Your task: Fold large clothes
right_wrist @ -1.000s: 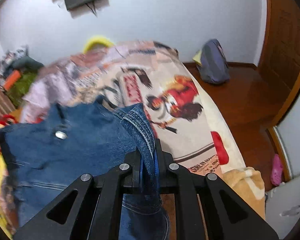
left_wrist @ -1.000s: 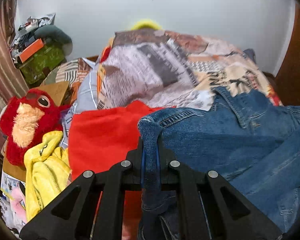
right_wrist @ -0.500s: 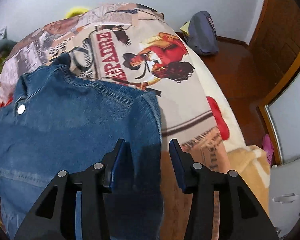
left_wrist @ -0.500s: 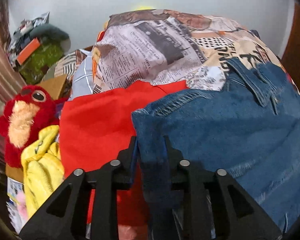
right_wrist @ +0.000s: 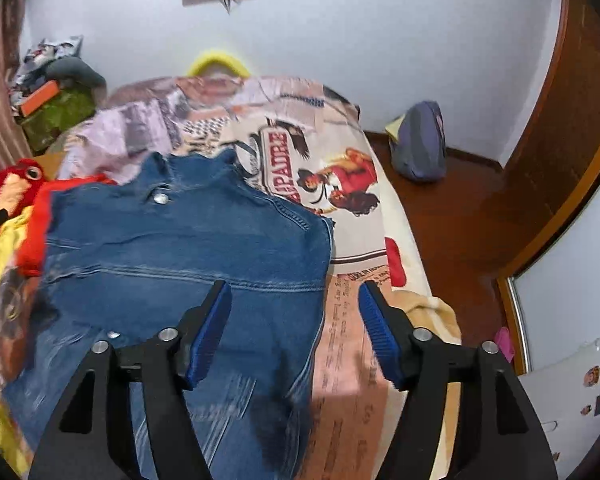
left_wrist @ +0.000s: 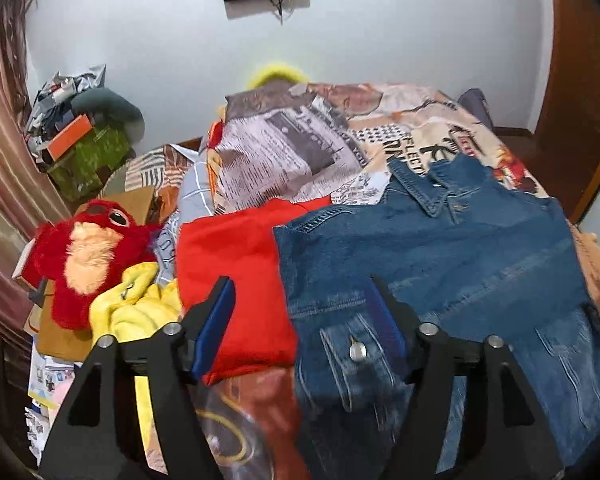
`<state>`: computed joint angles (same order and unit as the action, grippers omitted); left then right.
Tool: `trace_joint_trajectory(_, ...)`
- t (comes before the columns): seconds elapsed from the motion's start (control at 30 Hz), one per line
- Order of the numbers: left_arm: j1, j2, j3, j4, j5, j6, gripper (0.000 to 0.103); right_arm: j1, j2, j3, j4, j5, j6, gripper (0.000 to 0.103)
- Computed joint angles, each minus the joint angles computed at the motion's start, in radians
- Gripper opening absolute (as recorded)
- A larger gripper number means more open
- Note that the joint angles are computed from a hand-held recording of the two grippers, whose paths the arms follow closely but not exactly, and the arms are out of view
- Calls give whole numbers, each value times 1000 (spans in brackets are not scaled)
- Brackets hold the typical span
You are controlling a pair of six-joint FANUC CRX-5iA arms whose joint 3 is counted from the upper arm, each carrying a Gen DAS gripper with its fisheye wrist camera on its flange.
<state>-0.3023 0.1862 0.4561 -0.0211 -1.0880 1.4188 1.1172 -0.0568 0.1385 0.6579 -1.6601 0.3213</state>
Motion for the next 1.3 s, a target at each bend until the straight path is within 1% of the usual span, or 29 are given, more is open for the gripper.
trace_joint_trajectory(0.03,2,-19,-13,3,-2,-7,71,21,-6,0,12,-11,-9,72)
trace_joint_trajectory(0.07,9,-41,-32,14,-5,-19,72,45,-14,-4,27,-20,-18,73)
trace_joint_trajectory(0.23,65,-127,-129,111,-56,-78,84,136,-29,-2,39,-83,-36,73)
trace_joint_trajectory(0.33,97,-163,-183,141,-99,-85,85,173,-38,-13,16,-103,-45,73)
trace_joint_trajectory(0.47,149,-191,-268,211,-167,-98,85,209,-53,-47,-55,-113,-92,73)
trace_joint_trajectory(0.57,190,-206,-352,287,-210,-112,85,231,-73,-82,-127,-98,-157,73)
trace_joint_trajectory(0.63,204,-210,-394,304,-233,-112,85,239,-85,-111,-171,-82,-204,73)
trace_joint_trajectory(0.77,217,-203,-469,333,-275,-98,85,254,-120,-174,-266,-20,-296,73)
trace_joint_trajectory(0.83,229,-206,-517,369,-288,-105,85,249,-138,-202,-308,18,-332,73)
trace_joint_trajectory(0.9,238,-211,-566,414,-292,-114,85,264,-159,-233,-326,38,-378,73)
trace_joint_trajectory(0.93,242,-213,-585,433,-293,-118,84,271,-170,-248,-326,45,-394,73)
trace_joint_trajectory(1.03,260,-213,-660,536,-301,-136,83,282,-202,-289,-315,86,-444,73)
trace_joint_trajectory(1.07,262,-211,-670,551,-302,-137,82,283,-213,-301,-314,103,-462,73)
trace_joint_trajectory(1.17,262,-211,-698,580,-286,-134,82,276,-252,-352,-310,177,-510,73)
trace_joint_trajectory(1.23,258,-215,-716,588,-271,-117,82,278,-287,-404,-300,249,-567,73)
trace_joint_trajectory(1.3,259,-212,-710,588,-272,-115,81,282,-326,-465,-264,316,-641,70)
